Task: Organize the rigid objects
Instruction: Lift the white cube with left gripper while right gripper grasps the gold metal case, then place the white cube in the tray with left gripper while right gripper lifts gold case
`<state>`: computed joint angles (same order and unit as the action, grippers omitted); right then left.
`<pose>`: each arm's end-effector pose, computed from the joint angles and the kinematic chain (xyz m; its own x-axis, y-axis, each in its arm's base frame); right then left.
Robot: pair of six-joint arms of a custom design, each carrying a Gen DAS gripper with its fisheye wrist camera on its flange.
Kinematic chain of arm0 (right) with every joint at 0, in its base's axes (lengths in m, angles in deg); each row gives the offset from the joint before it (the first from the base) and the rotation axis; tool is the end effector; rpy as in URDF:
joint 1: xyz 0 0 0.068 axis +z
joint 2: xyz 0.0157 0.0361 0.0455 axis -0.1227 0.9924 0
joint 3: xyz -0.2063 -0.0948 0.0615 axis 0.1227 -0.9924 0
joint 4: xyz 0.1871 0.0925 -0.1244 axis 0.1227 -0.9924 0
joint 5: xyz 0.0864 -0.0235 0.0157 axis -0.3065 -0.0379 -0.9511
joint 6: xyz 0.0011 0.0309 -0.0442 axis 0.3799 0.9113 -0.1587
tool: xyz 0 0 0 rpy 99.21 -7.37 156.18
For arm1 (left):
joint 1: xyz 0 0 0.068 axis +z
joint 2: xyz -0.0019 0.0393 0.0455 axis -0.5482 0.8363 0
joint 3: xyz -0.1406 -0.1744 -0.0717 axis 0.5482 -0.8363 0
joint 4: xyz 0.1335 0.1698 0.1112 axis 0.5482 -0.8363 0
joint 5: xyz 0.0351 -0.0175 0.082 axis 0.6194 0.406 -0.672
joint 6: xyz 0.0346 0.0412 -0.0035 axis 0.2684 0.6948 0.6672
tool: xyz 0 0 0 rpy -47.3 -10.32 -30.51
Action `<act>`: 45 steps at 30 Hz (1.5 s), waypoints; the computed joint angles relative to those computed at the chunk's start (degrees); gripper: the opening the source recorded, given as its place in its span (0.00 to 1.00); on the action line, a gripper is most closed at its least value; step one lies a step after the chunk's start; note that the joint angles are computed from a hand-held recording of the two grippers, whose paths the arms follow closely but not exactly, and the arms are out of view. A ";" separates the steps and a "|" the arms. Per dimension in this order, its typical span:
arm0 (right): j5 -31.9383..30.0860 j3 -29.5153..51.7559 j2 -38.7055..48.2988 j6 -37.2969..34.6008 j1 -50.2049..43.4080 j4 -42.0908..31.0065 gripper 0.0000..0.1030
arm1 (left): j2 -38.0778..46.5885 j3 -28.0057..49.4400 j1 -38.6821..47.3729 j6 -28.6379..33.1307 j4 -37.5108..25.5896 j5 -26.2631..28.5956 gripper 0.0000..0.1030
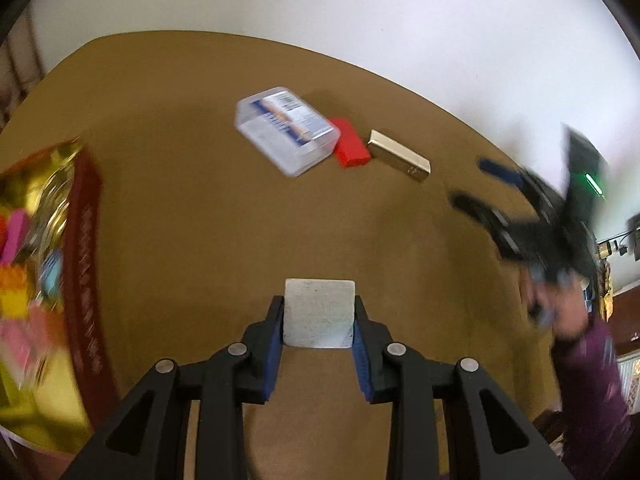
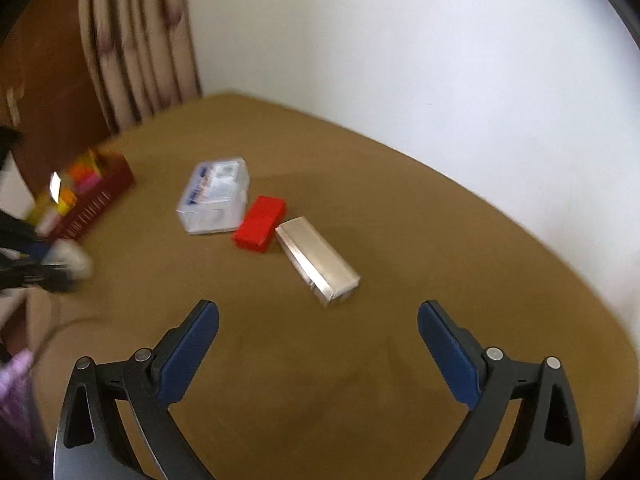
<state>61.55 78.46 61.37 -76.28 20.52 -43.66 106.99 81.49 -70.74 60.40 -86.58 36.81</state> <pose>0.2429 0.1251 0.1950 -0.6616 -0.2350 -0.7121 -0.3720 0.9274 0.0396 0.2288 -0.1840 0.2524 -0.8847 0.2974 -0.3591 0.4108 0.8615 -0.2986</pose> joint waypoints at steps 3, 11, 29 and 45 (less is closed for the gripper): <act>-0.03 8.81 9.03 -4.23 -0.83 -3.50 0.96 | -5.78 -3.62 1.81 0.15 -1.58 0.03 0.30; -1.80 21.42 21.01 -6.60 -1.60 -9.78 0.90 | -15.78 -8.03 11.46 5.26 -8.73 4.36 0.30; -1.20 12.08 14.44 13.85 5.75 -11.12 0.27 | -30.37 -9.73 37.28 21.08 -27.35 14.05 0.30; -2.39 -35.06 -34.41 58.72 19.91 6.23 0.27 | -6.69 11.99 43.92 24.31 -19.77 8.17 0.30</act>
